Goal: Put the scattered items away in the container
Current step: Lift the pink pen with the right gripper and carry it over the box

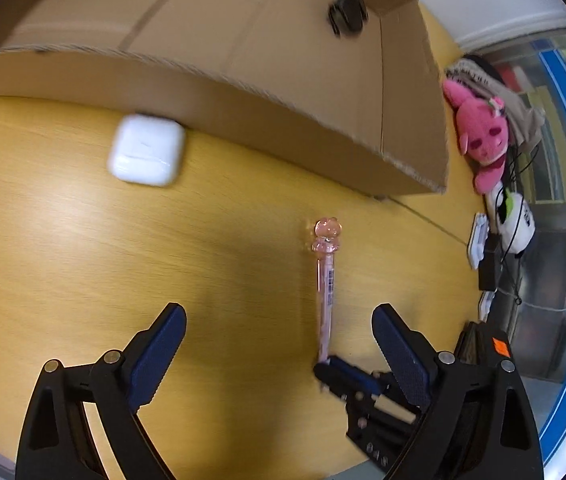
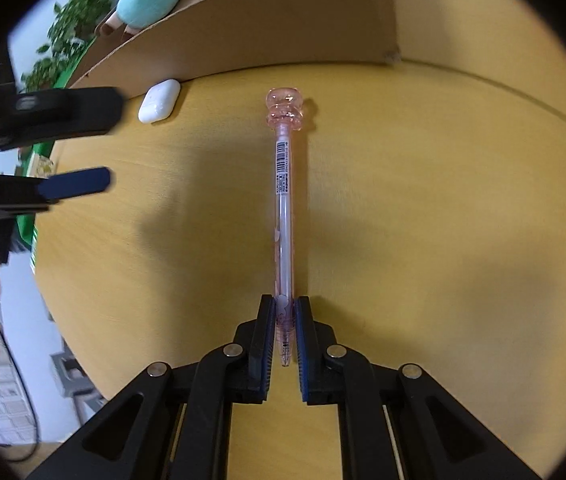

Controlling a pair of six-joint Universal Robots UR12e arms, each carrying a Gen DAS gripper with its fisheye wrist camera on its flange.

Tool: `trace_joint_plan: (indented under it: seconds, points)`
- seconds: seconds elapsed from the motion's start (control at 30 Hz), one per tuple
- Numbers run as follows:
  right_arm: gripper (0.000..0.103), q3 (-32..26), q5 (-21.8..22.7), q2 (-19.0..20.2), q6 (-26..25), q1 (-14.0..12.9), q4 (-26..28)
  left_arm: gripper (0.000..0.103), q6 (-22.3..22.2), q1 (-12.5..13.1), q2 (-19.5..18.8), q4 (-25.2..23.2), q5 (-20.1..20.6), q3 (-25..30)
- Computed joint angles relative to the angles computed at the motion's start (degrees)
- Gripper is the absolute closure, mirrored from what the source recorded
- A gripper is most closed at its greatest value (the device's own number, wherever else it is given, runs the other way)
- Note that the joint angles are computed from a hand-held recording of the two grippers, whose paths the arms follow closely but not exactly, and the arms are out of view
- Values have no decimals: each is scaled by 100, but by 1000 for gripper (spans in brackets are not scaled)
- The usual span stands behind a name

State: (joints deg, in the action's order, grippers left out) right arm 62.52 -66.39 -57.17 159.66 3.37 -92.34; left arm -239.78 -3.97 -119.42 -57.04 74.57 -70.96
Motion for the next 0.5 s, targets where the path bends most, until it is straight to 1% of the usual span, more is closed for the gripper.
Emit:
trace_joint_plan:
  seconds: [0.07, 0.13, 0.17, 0.2, 0.23, 0.27, 0.3, 0.33, 0.37, 0.4, 0.43, 0.47, 0.5]
  points:
    - [94, 79, 202, -52, 95, -49, 17, 7, 93, -37, -107, -92, -87, 125]
    - [94, 156, 561, -103, 204, -124, 82, 7, 166, -60, -199, -107, -240, 202]
    - [94, 198, 791, -133, 238, -167, 100, 9, 182, -67, -236, -129, -289, 237]
    - [94, 240, 1061, -164, 262, -217, 115, 14, 192, -72, -267, -149, -334, 264]
    - [94, 264, 1243, -188, 272, -250, 125, 17, 188, -79, -295, -165, -363, 287]
    - [94, 277, 1343, -205, 275, -269, 127, 18, 169, -84, -316, -165, -374, 311]
    - [94, 278, 1434, -225, 239, -284, 157, 22, 167, -88, -330, -133, -400, 323]
    - [94, 277, 1477, -238, 199, -291, 187, 30, 186, -86, -337, -95, -430, 322]
    - [94, 276, 1507, -250, 155, -294, 229, 33, 195, -86, -347, -87, -447, 333]
    - [94, 273, 1525, -261, 93, -294, 298, 40, 191, -85, -358, -114, -451, 354]
    - [94, 283, 1516, -278, 46, -290, 327, 49, 174, -84, -356, -130, -434, 360]
    - [94, 303, 1501, -298, 15, -287, 345, 56, 155, -81, -351, -119, -426, 352]
    - [94, 318, 1496, -313, -4, -287, 378, 68, 142, -76, -340, -100, -432, 334]
